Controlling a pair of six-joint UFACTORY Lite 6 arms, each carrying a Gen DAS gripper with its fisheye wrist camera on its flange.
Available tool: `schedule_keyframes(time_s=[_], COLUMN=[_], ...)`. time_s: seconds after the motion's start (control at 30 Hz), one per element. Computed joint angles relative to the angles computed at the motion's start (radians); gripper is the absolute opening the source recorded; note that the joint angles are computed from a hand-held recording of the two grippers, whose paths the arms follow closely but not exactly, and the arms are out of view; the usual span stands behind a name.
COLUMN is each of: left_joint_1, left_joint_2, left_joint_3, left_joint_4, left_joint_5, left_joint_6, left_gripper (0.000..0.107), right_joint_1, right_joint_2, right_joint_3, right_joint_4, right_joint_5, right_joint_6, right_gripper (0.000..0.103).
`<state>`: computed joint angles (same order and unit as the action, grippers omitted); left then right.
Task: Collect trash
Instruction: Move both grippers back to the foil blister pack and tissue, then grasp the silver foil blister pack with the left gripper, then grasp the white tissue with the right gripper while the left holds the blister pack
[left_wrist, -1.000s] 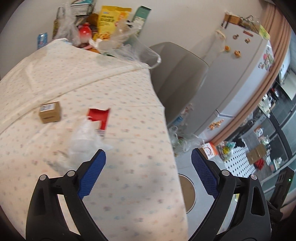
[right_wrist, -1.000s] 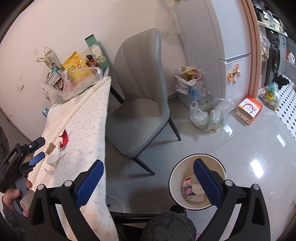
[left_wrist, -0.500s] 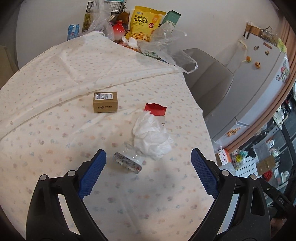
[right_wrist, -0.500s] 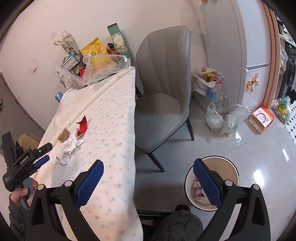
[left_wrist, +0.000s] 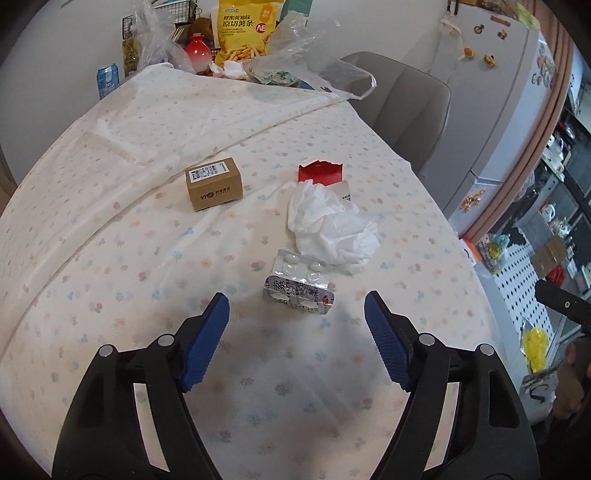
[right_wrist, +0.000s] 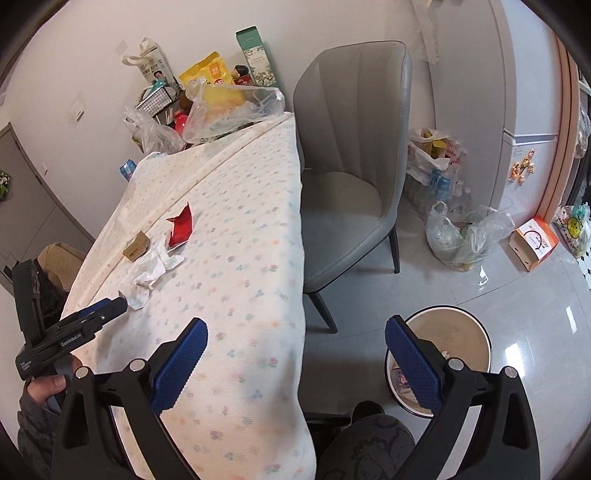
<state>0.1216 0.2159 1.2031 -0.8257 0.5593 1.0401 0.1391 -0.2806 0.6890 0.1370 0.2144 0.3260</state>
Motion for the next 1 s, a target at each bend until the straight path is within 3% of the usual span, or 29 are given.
schedule_keyframes(time_s=[0.1, 0.2, 0.23, 0.53, 0.83, 1.0], left_joint_1=[-0.004, -0.017, -0.020, 0.034, 0.147, 0.210], left_joint_2=[0.047, 0.098, 0.111, 0.016, -0.042, -0.051], left_joint_3=[0.040, 0.082, 0.092, -0.007, -0.051, -0.060], left_joint_4=[-0.008, -0.002, 0.001, -0.106, -0.129, -0.133], left_joint_5=[0.008, 0.023, 0.025, -0.017, 0.007, 0.006], left_joint_6=[0.031, 0.029, 0.024, 0.072, 0.097, 0.093], left_gripper=[0.070, 0.057, 0.043, 0.042, 0.042, 0.042], right_joint_1=[0.037, 0.069, 0.080, 0.164, 0.254, 0.285], right_joint_2=[0.031, 0.055, 0.063, 0.191, 0.419, 0.567], right_joint_3=[0.023, 0.048, 0.058, 0.206, 0.460, 0.635], right_joint_4=[-0.067, -0.124, -0.151, -0.186, -0.048, 0.061], right_joint_5=[-0.007, -0.005, -0.004, 0.004, 0.018, 0.054], right_joint_6=[0.081, 0.143, 0.171, 0.197, 0.053, -0.058], right_gripper=[0.094, 0.094, 0.094, 0.090, 0.084, 0.072])
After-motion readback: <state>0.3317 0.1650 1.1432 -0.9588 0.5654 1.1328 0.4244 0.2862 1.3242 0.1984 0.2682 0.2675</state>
